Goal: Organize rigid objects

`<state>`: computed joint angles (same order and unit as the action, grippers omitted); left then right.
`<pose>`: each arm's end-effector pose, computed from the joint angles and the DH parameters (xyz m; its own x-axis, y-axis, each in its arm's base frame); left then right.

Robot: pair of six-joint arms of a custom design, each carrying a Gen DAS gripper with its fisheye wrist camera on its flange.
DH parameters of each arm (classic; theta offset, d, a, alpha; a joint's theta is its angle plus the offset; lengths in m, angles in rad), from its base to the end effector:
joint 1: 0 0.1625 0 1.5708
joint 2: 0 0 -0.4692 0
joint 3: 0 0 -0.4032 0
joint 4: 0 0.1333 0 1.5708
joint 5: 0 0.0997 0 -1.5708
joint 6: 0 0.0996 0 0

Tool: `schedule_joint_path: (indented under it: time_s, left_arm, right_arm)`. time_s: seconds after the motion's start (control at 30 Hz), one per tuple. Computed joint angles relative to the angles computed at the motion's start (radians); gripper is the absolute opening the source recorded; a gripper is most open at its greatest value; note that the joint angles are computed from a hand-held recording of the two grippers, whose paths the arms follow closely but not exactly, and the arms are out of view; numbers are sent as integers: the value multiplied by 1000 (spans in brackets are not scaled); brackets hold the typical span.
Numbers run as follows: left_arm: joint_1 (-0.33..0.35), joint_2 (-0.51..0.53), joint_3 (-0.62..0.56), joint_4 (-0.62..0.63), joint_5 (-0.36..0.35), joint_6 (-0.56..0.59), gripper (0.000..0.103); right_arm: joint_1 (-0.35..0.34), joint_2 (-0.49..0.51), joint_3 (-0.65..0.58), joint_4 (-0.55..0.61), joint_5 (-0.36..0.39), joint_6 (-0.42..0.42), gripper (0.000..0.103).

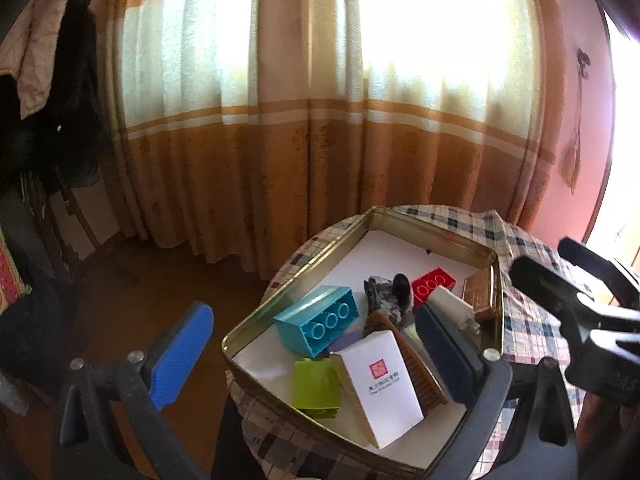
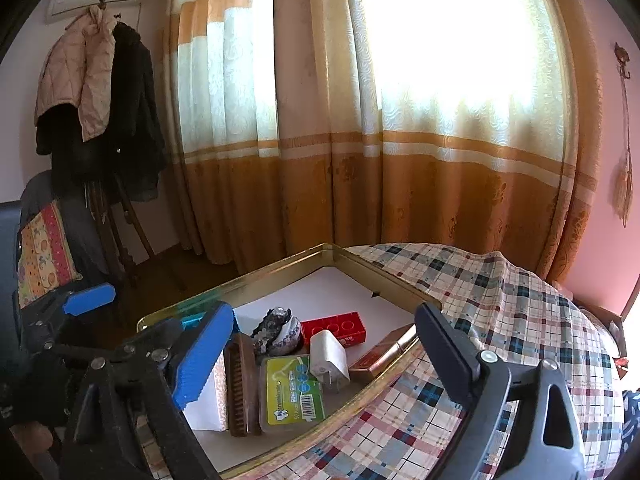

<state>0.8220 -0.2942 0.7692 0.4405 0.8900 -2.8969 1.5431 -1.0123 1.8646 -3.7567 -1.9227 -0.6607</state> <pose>-0.3845 -0.7016 -0.0080 -0.6748 0.3813 -0.6318 0.7248 0.5034 -0.4703 0.0815 -0.6308 0.3318 -0.7376 0.1408 0.6604 -0.5650 0.4069 -0.7178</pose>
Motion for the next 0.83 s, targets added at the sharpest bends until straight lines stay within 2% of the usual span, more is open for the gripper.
schedule_joint_path:
  time_s: [0.4, 0.6, 0.83]
  left_arm:
    - [16, 20, -42, 52, -20, -58, 103]
    - [10, 17, -19, -1, -66, -16, 103]
    - [8, 12, -2, -19, -61, 7, 103]
  right_arm:
    - [-1, 0, 19, -13, 19, -12, 94]
    - [-2, 5, 22, -17, 19, -14, 94]
    - [-4, 4, 28, -19, 22, -12, 94]
